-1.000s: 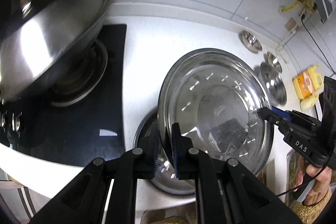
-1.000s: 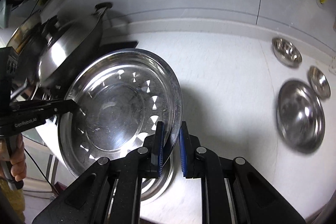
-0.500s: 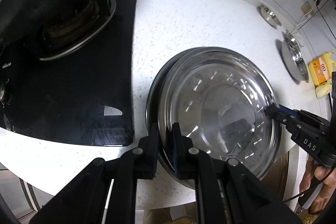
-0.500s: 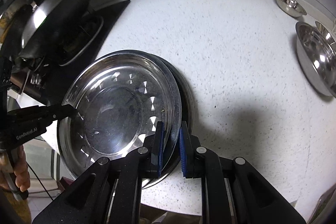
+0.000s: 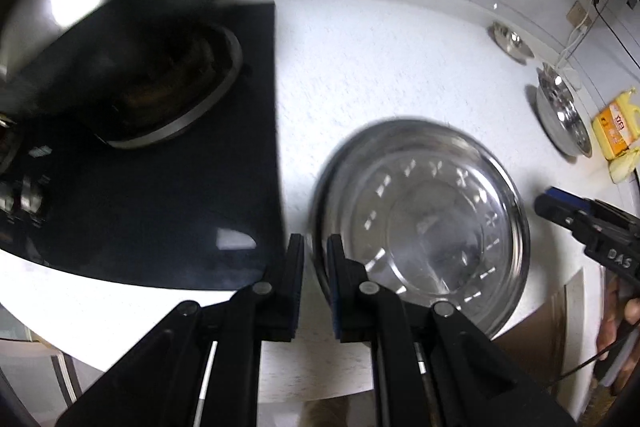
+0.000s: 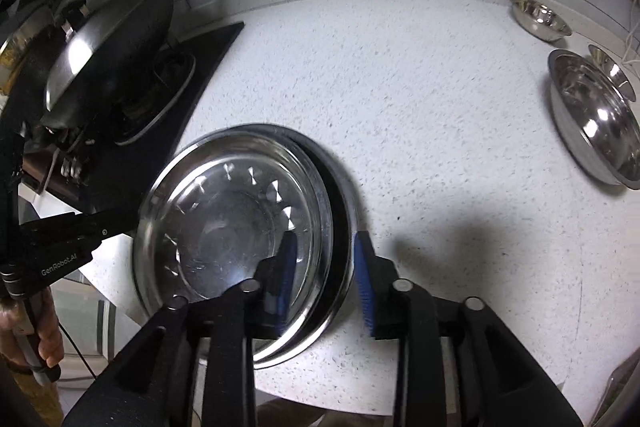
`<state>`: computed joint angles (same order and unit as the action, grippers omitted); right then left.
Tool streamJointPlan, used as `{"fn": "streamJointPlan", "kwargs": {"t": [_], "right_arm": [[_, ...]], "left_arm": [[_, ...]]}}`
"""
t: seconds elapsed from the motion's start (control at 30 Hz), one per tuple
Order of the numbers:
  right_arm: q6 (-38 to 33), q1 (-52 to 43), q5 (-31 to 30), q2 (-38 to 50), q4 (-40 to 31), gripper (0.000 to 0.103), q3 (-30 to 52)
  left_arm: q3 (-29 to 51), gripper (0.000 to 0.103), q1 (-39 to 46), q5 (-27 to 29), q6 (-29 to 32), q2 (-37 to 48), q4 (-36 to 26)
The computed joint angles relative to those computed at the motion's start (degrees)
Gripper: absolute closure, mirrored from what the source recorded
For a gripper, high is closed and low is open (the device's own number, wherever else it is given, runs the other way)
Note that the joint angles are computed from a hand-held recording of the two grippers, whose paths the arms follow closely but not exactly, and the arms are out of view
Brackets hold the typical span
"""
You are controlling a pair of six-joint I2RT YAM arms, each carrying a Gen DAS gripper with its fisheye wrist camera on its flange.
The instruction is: Organize plates and bowls
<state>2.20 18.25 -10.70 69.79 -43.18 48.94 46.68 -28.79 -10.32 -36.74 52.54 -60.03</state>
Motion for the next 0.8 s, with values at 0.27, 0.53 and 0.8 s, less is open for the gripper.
{"fn": "streamJointPlan", "kwargs": {"t": [0.27, 0.53, 0.8], "right_arm": [[-6.59, -13.05, -5.68, -9.06, -6.46, 0.048, 1.82], [-24.70, -39.99, -13.98, 0.47, -12.44, 0.037, 15.02], [-32.15, -54.72, -13.21, 27.30, -14.89, 0.037, 38.16]], "left_arm": [[9.67, 0.091, -12.60, -2.80, -8.19, -0.31, 2.11], [24.83, 0.086, -19.06, 0.51, -9.50, 22.11, 13.72], [54.39, 0.064, -16.86, 7.45, -10.39, 56.37, 14.20]]}}
